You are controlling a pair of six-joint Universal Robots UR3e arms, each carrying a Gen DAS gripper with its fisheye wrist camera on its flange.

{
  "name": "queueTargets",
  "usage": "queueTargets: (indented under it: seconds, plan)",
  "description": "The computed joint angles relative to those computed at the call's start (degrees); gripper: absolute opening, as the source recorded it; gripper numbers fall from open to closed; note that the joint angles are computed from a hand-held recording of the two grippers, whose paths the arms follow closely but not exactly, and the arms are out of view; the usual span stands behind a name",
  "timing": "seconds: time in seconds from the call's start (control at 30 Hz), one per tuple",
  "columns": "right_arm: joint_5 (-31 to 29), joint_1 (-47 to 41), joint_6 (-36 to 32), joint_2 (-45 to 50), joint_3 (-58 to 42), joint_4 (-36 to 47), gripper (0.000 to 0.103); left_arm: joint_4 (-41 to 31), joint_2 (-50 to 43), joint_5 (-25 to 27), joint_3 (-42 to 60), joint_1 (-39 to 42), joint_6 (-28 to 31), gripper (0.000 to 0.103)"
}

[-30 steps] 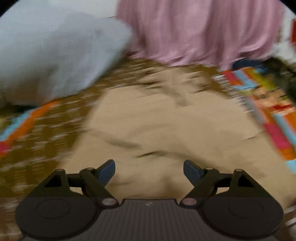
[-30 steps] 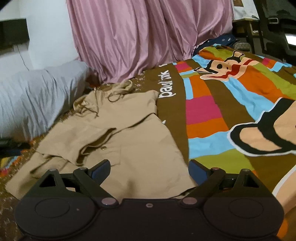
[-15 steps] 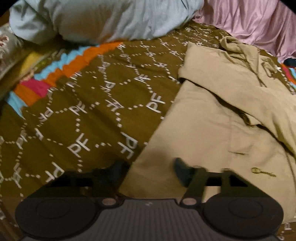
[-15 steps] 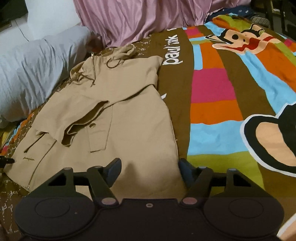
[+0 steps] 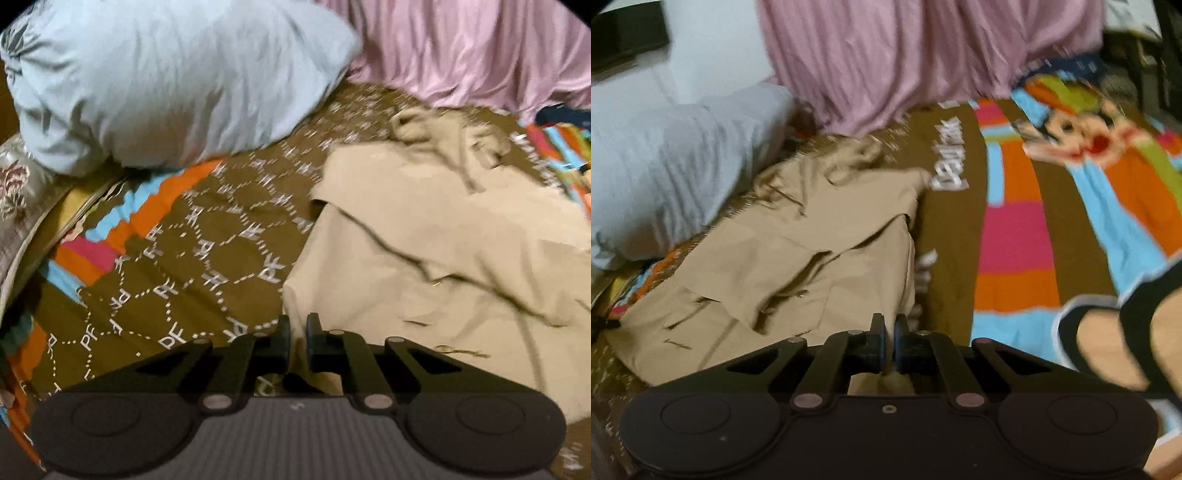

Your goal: Fold large clothes

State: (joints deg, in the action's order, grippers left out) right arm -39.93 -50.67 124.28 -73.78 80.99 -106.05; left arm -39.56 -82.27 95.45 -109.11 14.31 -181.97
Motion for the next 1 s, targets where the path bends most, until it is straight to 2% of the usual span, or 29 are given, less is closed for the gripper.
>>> queueTargets:
  seconds: [0.17,0.27,0.37,0.43,0.5,0.57,0.63,0.67,0.7,0.77,0.87,0.93,1.0]
  plan:
    - [1.56,-5.01,-12.38,-2.97,-10.11,18.92,0.003,-12.86,10.50,-4.00,-0.51,-0.67,-0.54,0.008]
    - [-0.07,-10.19,-21.41,-4.58,-15.65,31.80,0.003,-19.97,19.20,-5.93,-4.08,-0.30,0.57,0.008]
    - [-2.61,-17.12,-29.04,-7.30,-17.75,41.62,0.000,-26.20,26.63,-7.78,-7.58,0.98,0.63,0.008]
    - [-3.54,-21.70,-33.47,-9.49,-16.36,44.98,0.000,-27.18,29.60,-8.33,-9.94,1.81,1.77,0.009]
    - [-4.24,-24.69,-37.38,-11.83,-12.01,44.42,0.000,-26.32,29.78,-7.94,-11.41,2.03,1.16,0.012]
    - [-5.68,-24.32,-36.17,-12.16,-7.96,40.75,0.000,-27.04,28.41,-8.04,-10.79,2.08,-0.63,0.015]
    - [-5.59,-23.42,-35.79,-13.97,-2.44,35.02,0.002,-27.26,28.25,-7.76,-10.53,1.86,-1.15,0.024]
    - [-5.68,-22.78,-35.76,-14.88,0.00,32.12,0.005,-27.53,28.55,-7.44,-10.36,1.87,-0.98,0.036]
    - [-5.72,-22.24,-35.29,-15.46,1.59,29.84,0.014,-27.75,28.90,-7.41,-10.26,2.10,-0.71,0.045]
    - [-5.13,-21.75,-34.69,-15.54,2.71,27.94,0.027,-26.59,28.08,-6.28,-9.82,0.80,-1.86,0.048]
    - [-3.75,-20.58,-32.27,-14.49,2.12,25.65,0.047,-24.31,24.73,-4.76,-7.86,-1.22,-3.39,0.058]
    - [-3.09,-19.16,-30.46,-13.59,1.19,23.80,0.055,-21.26,21.40,-3.26,-6.17,-3.41,-4.32,0.064]
    - [-2.39,-17.62,-29.12,-12.51,0.08,22.11,0.068,-17.14,16.54,-1.72,-3.64,-5.83,-4.82,0.079]
